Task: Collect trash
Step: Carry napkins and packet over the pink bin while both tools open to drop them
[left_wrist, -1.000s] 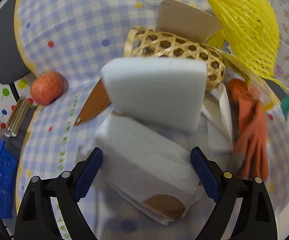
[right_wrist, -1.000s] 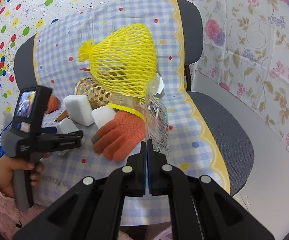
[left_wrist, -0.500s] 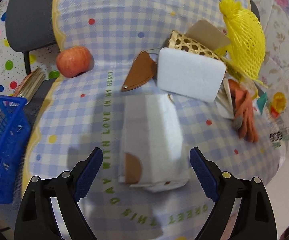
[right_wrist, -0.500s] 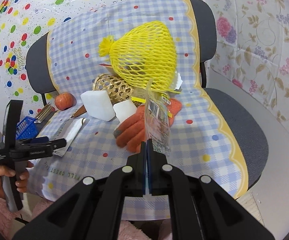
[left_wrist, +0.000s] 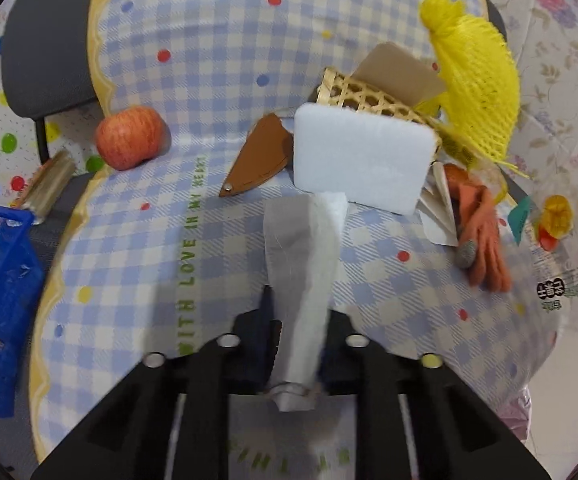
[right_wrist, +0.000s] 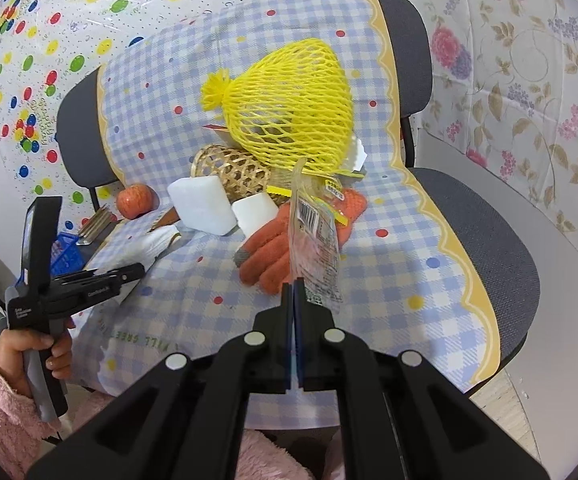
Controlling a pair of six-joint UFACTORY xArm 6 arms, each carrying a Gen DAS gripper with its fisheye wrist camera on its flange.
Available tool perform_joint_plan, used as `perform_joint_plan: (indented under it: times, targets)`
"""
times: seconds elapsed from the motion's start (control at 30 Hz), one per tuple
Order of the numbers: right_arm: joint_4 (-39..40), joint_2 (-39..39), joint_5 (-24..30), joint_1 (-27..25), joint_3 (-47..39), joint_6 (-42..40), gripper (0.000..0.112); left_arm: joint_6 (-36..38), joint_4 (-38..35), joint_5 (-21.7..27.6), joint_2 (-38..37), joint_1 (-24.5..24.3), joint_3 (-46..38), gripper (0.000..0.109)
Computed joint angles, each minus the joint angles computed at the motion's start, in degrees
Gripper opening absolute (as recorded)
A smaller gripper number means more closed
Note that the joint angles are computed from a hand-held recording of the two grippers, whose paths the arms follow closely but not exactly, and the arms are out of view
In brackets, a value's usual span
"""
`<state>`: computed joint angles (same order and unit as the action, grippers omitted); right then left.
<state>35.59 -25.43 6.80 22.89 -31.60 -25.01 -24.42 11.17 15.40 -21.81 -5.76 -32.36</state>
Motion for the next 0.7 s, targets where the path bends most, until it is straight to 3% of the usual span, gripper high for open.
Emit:
perform_joint_plan:
  times: [0.13,0.33,0.57,0.7]
  targets:
    - [1.53,-3.23,1.13,0.43,1.49,-1.24,0.002,-1.29,0.26,1.02,-9.26,-3.43,4.11,0.012]
    - [1.85,-10.27,4.46,-0.45,4.95,-0.89,0.002,-10.25,10.18,5.17,-20.1,-12.45,4.65,0.012]
    - [-7.78,-23.07,8.26,-3.9,11.8,6.83,0.002,-19.02,19.08,7.16,-21.95,-23.0,1.37,0.012]
    - [-11.9,-33.09,13.35,-7.83,16.1,10.86,0.002,-23.56,24.36,6.73,-20.07,-27.7,-0.41,0.012]
